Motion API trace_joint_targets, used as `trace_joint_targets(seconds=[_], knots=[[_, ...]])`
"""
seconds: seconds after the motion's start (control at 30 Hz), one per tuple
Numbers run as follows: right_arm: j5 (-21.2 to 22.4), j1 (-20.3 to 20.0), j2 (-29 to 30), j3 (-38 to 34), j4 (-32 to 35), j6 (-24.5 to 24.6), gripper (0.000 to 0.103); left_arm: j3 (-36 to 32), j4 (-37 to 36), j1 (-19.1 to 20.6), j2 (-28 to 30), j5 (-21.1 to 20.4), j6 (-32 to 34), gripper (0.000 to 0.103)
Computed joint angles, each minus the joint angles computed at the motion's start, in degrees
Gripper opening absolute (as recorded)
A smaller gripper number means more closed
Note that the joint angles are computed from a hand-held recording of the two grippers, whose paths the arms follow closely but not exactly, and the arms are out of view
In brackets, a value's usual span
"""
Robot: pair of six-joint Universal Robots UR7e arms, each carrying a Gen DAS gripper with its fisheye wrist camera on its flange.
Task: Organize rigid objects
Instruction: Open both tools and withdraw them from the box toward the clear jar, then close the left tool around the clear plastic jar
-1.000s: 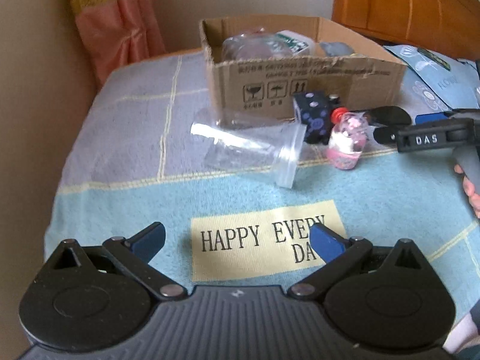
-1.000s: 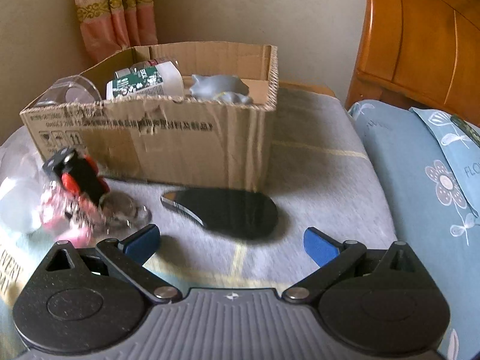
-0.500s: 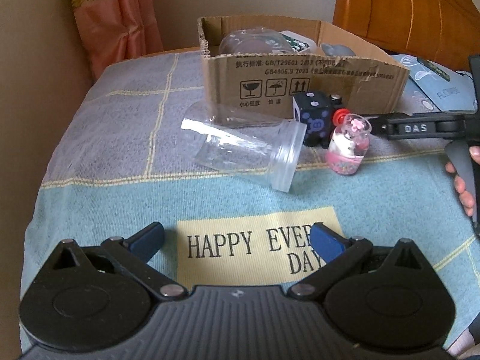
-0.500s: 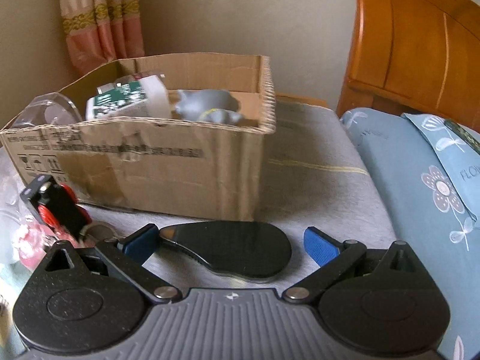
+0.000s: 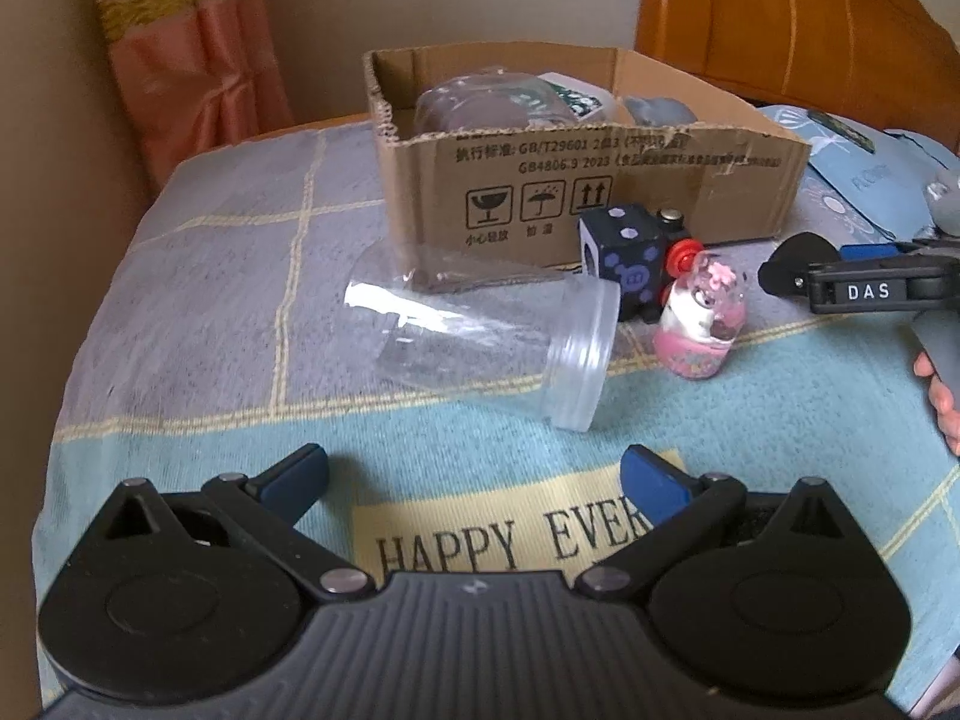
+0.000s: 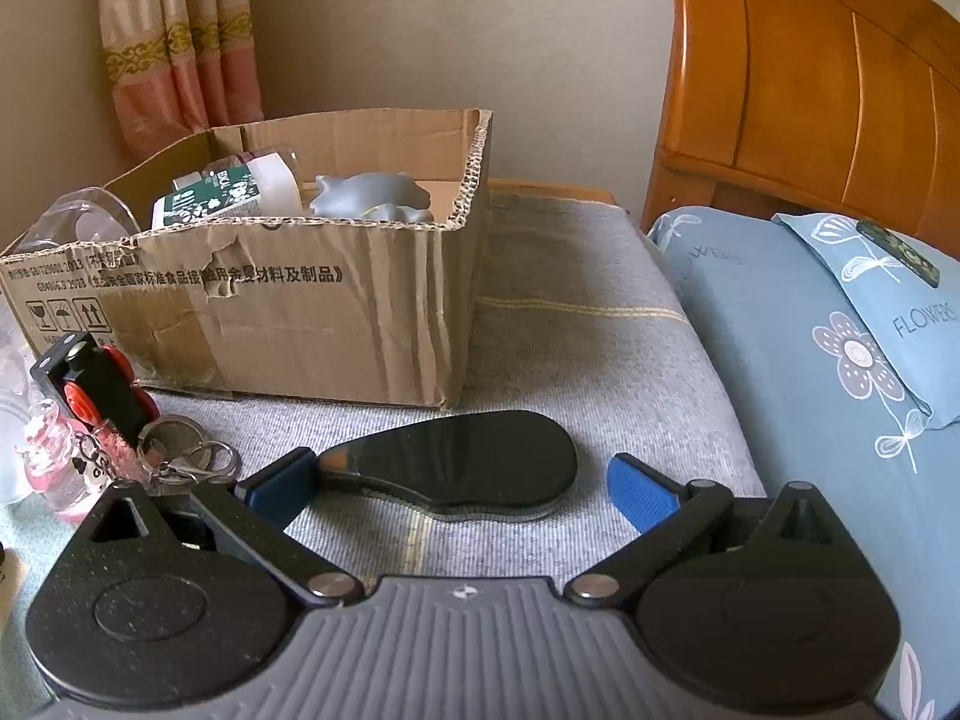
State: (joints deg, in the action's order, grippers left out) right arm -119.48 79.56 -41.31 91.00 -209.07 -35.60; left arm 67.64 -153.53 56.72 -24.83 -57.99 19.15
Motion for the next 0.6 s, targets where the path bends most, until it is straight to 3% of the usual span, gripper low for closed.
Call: trace_joint_targets(seconds=[0.6], knots=[[0.5,-0.1,0.5,-0.4,-0.7,-0.7,0.103,-6.9,-0.4,1.9,4.0,-5.0,6.9,0.103]])
